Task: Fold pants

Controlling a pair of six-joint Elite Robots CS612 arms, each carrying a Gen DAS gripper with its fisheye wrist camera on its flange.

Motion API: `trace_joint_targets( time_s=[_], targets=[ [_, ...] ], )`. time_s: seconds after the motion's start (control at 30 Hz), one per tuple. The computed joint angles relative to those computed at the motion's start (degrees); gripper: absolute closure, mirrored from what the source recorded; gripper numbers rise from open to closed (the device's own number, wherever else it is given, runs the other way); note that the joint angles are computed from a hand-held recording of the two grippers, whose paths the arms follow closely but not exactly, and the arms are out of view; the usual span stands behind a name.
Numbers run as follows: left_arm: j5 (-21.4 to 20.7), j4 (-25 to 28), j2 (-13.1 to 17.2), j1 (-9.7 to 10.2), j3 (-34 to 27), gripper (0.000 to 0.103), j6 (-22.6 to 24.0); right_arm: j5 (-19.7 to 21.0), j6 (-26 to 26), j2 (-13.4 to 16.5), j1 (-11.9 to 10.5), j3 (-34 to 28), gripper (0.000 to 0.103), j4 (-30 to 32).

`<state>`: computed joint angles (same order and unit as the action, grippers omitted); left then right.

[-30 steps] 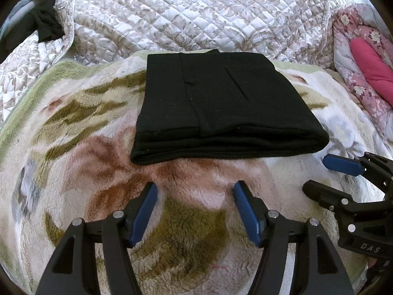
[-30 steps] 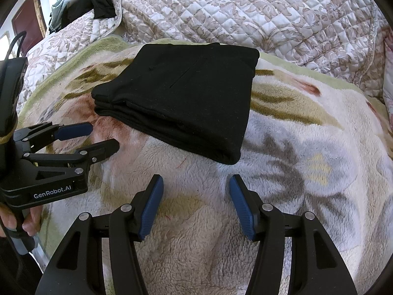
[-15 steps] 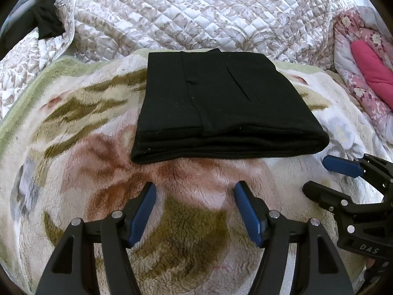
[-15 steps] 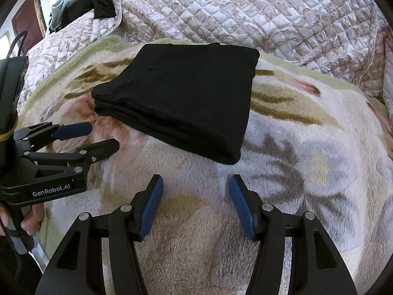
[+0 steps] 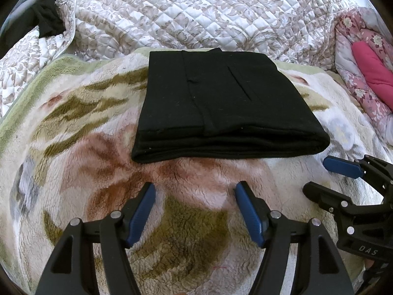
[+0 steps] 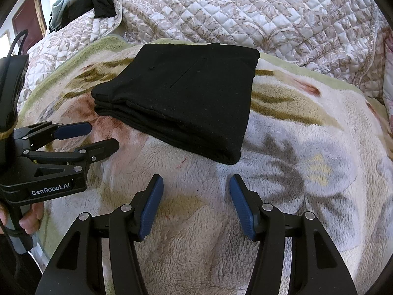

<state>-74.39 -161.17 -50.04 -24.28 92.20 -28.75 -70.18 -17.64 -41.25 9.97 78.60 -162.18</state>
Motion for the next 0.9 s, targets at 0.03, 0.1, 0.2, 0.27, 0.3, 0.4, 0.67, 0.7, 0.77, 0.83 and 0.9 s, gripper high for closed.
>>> trace_joint_targets(
  time_s=[0.03, 0.1, 0.2, 0.27, 0.3, 0.4, 0.67, 0.7, 0.77, 0.83, 0.9],
  targets=[
    [0.0, 0.0, -0.1, -0.02, 0.1, 0.032, 0.0, 0.0, 0.0, 0.0, 0.0, 0.0, 0.046, 0.0],
    [0.0, 0.0, 0.0, -0.05, 0.1, 0.032, -0.1, 0.0, 0.0, 0.0, 0.0, 0.0, 0.046, 0.0],
    [0.2, 0.0, 0.0, -0.05, 0.1, 0.032, 0.2, 0.0, 0.0, 0.0, 0.0, 0.0, 0.046, 0.0],
    [0.1, -0.1, 0.1, 0.03, 0.1, 0.032, 0.4, 0.0, 0.0, 0.1, 0.0, -0.1, 0.046, 0.0],
    [0.1, -0.1, 0.0, 0.03, 0.2, 0.032, 0.4, -0.1, 0.0, 0.0, 0.0, 0.0, 0.046, 0.0],
    [0.2, 0.0, 0.1, -0.03, 0.1, 0.032, 0.4, -0.1, 0.0, 0.0, 0.0, 0.0, 0.046, -0.1],
    [0.5, 0.2, 0.1, -0.11, 0.0, 0.032, 0.6, -0.2, 0.1, 0.0, 0.1, 0.0, 0.046, -0.1],
    [0.5, 0.2, 0.0, -0.12, 0.2, 0.032, 0.6, -0.2, 0.1, 0.0, 0.1, 0.0, 0.046, -0.1],
    [0.5, 0.2, 0.1, -0.12, 0.0, 0.032, 0.7, -0.2, 0.1, 0.0, 0.1, 0.0, 0.046, -0.1],
    [0.5, 0.2, 0.1, -0.12, 0.1, 0.032, 0.7, -0.2, 0.1, 0.0, 0.1, 0.0, 0.046, -0.2],
    [0.6, 0.2, 0.0, -0.14, 0.2, 0.032, 0.7, -0.2, 0.1, 0.0, 0.1, 0.1, 0.046, -0.2]
  ],
)
